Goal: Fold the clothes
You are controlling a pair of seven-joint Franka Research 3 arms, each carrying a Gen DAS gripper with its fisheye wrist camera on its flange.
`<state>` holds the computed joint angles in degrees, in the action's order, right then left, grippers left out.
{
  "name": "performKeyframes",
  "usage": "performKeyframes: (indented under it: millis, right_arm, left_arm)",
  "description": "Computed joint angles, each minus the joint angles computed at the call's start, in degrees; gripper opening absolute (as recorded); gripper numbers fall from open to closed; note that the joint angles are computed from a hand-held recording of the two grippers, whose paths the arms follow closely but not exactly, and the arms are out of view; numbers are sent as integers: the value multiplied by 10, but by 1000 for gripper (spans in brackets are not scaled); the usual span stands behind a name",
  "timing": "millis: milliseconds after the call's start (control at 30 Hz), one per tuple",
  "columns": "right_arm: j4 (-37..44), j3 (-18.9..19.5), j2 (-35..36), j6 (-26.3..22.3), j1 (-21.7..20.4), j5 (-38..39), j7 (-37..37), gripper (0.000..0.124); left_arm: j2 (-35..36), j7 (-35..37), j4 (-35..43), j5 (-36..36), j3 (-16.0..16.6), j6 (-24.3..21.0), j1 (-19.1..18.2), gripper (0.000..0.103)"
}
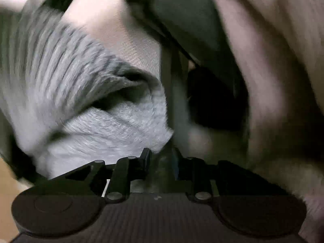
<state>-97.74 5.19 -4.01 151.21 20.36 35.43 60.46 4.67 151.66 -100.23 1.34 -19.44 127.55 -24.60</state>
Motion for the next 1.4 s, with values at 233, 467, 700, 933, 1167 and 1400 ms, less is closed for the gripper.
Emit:
performKeyframes:
  millis: [233, 467, 700, 933, 1167, 1400]
  right_arm:
    - [0, -2, -1, -14, 3, 28, -24, 14]
    - [-1, 1, -2, -15, 8, 38, -31, 14]
    - [-1, 2, -3, -19, 9, 33, -30, 14]
    - [-11, 1, -8, -13, 11, 50, -41, 14]
    - [-2, 4, -2, -16, 17, 62, -52, 14]
    - [18, 14, 12, -50, 30, 98, -89, 14]
  left_arm:
    - [66, -8, 147, -131, 15, -157, 38, 52]
    - [155, -235, 251, -215, 18, -125, 75, 57]
    - [146, -272, 202, -149, 7, -62, 63, 26]
    - [113, -329, 170, -113, 16, -44, 68, 6]
    - [187, -324, 310, -102, 5, -242, 64, 15]
    - [191, -368, 358, -184, 15, -228, 101, 49]
